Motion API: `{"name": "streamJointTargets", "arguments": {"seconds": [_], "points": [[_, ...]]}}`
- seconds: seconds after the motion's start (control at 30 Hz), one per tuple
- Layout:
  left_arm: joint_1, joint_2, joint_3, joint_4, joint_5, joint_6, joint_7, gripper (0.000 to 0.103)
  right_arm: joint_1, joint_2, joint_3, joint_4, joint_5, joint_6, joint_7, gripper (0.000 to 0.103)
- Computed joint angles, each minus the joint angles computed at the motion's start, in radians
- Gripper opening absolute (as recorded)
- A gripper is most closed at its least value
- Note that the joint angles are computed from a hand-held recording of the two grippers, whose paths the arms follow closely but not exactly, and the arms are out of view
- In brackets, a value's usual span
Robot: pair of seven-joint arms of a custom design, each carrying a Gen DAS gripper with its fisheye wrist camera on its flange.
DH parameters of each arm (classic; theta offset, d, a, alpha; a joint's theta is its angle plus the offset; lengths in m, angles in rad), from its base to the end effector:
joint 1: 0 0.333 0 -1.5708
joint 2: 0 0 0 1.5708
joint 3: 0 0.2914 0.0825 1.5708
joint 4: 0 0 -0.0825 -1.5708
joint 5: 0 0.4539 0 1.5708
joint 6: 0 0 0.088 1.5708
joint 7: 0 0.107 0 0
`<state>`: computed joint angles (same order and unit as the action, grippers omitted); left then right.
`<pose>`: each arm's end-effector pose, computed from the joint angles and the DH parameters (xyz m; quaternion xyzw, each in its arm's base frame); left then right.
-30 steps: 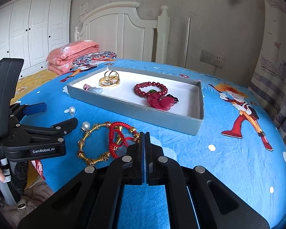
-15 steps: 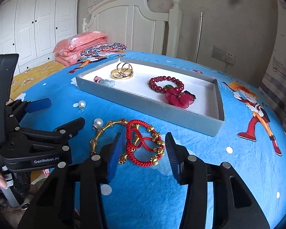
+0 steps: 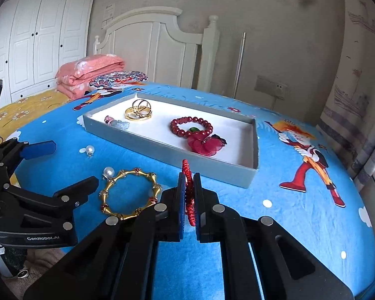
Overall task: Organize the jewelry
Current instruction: 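Grasp the red cord with the right tool while the left grasps the gold bead bracelet, then carry the gold bracelet into the tray and open the left tool while the right releases the cord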
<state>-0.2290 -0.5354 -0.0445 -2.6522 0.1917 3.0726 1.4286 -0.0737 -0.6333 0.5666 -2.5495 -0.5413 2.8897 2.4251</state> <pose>0.4682 -0.1473 0.4688 -0.5192 0.7200 -0.3490 0.3005 0.4273 0.2717 0.4881 -0.6677 0.5612 -0.3654 0.3250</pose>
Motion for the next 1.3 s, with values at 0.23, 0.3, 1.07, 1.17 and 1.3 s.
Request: {"name": "streamJointTargets", "arguments": {"seconds": [0.23,0.3,1.07,1.17,1.3], "points": [[-0.097,-0.018,0.043,-0.023,-0.008,0.045,0.081,0.086,0.009,-0.048,-0.02,-0.045,0.032,0.013,0.002,0.007],[-0.124,-0.013,0.054,-0.016,-0.008,0.047,0.101,0.082,0.005,-0.057,-0.016,-0.049,0.042,0.017,0.001,0.007],[-0.046,0.015,-0.067,-0.021,0.039,0.152,0.042,0.009,0.049,-0.159,-0.015,-0.143,0.196,0.073,-0.089,0.007],[-0.027,-0.013,-0.061,-0.034,0.051,0.167,-0.008,0.009,0.044,-0.178,0.005,-0.147,0.216,0.09,-0.096,0.007],[-0.045,-0.043,-0.006,-0.047,0.062,0.162,-0.043,0.009,0.029,-0.185,0.032,-0.136,0.241,0.11,-0.108,0.007]]}}
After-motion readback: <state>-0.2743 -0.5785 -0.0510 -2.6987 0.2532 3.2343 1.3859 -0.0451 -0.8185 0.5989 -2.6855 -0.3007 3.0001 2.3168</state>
